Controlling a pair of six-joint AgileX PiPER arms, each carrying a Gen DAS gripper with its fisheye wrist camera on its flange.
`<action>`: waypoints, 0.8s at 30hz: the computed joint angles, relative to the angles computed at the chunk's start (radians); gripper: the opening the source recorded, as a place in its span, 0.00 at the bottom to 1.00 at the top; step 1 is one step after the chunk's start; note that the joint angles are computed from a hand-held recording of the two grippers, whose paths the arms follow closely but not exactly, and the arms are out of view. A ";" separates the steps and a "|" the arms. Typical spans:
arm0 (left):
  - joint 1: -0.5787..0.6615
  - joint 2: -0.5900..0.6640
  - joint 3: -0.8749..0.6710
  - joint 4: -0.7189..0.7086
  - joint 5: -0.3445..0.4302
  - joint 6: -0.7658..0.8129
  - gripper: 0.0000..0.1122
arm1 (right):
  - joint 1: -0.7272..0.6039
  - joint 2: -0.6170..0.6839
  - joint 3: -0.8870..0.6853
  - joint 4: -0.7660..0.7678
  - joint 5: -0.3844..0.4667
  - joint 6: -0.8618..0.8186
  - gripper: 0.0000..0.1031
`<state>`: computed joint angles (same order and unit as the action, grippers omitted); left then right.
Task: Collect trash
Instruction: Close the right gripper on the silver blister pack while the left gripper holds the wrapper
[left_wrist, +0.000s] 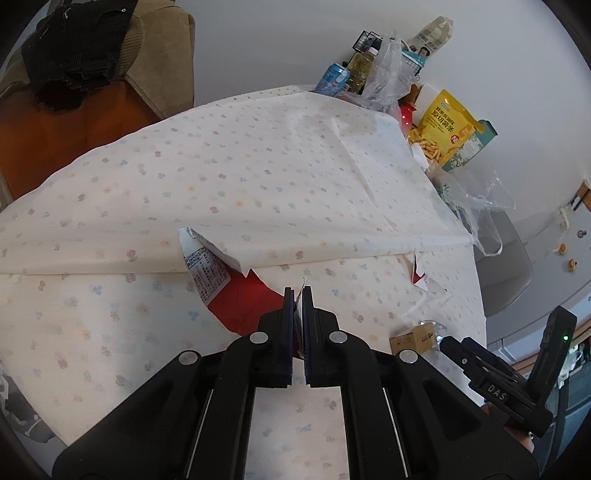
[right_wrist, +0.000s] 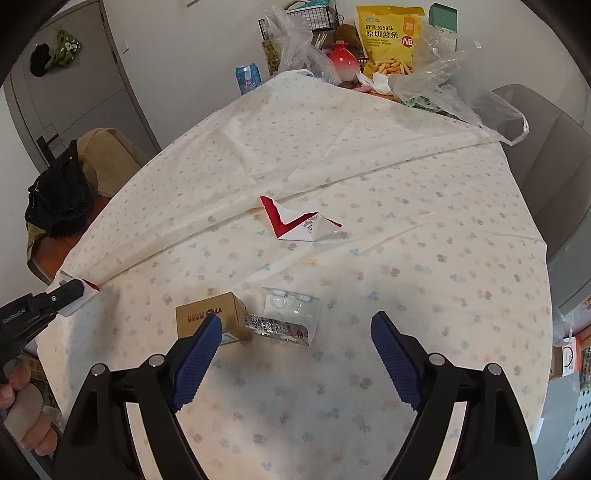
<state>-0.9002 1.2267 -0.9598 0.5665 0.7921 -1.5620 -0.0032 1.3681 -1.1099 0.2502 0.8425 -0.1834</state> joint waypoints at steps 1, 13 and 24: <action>0.002 -0.008 0.007 0.000 0.002 -0.002 0.04 | 0.009 0.010 -0.002 -0.009 -0.006 0.012 0.77; -0.001 -0.025 0.032 -0.001 -0.002 -0.013 0.04 | -0.042 0.026 -0.006 0.032 -0.012 0.007 0.70; -0.017 -0.021 0.026 0.009 0.012 -0.031 0.04 | 0.042 0.060 -0.010 -0.038 -0.008 0.057 0.54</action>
